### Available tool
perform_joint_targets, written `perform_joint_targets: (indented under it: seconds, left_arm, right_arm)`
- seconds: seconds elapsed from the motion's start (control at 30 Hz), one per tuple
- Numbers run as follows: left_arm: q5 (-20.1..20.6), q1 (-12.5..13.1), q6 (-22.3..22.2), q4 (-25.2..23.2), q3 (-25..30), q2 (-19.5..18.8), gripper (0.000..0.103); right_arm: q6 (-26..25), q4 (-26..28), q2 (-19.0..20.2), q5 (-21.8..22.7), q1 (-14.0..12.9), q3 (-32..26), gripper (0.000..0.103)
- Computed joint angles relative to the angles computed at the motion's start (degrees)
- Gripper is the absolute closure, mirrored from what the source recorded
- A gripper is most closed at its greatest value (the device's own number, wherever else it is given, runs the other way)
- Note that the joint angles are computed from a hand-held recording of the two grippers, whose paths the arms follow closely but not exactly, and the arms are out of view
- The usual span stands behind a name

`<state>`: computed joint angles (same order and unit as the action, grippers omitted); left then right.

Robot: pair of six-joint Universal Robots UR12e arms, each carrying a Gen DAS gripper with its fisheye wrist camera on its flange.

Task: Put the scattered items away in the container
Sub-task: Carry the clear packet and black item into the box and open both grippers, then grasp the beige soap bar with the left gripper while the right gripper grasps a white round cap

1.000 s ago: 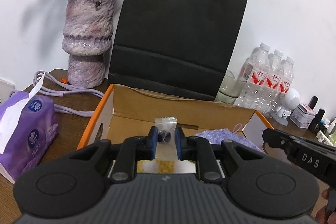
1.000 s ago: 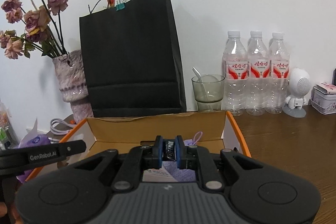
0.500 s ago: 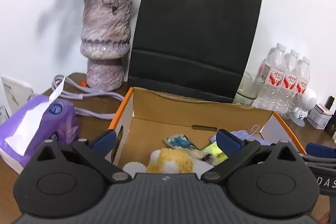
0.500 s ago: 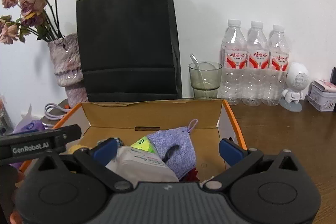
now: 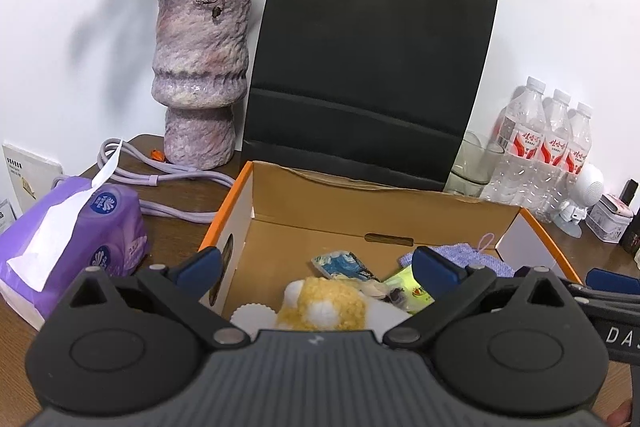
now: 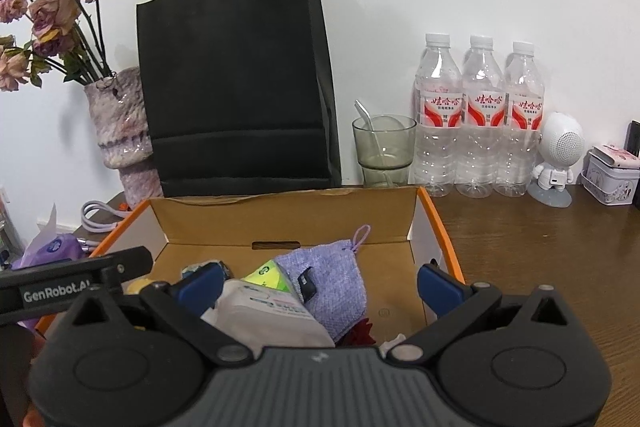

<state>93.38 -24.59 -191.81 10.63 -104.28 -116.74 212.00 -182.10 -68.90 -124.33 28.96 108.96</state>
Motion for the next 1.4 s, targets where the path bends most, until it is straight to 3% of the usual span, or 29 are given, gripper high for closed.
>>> perform_joint_targets:
  seconds: [0.33, 0.57, 0.83, 1.03, 1.3, 1.4]
  left_arm:
    - [-0.65, 0.20, -0.35, 3.94, -2.39, 2.10, 0.000]
    - [-1.87, 1.09, 0.89, 8.75, -7.23, 5.29, 0.000]
    - [-0.66, 2.09, 4.24, 11.15, -12.96, 8.99, 0.000]
    - [-0.74, 2.75, 6.39, 9.98, -16.43, 10.26, 0.000]
    - [2.49, 2.68, 5.20, 6.25, -17.00, 8.87, 0.000]
    - [4.17, 2.14, 3.11, 3.65, -16.11, 7.93, 0.000]
  right_arm:
    - [-1.75, -1.67, -0.81, -0.28, 0.65, 0.36, 0.000]
    - [-3.34, -4.59, -2.77, -3.50, 3.15, 2.57, 0.000]
    - [-4.16, -2.76, -5.81, -9.15, 6.76, 6.90, 0.000]
    - [0.49, 1.39, -6.93, -10.45, 8.72, 9.77, 0.000]
    - [7.67, 4.57, -5.59, -5.82, 8.90, 10.77, 0.000]
    - [7.92, 5.94, -4.93, -4.49, 8.70, 10.25, 0.000]
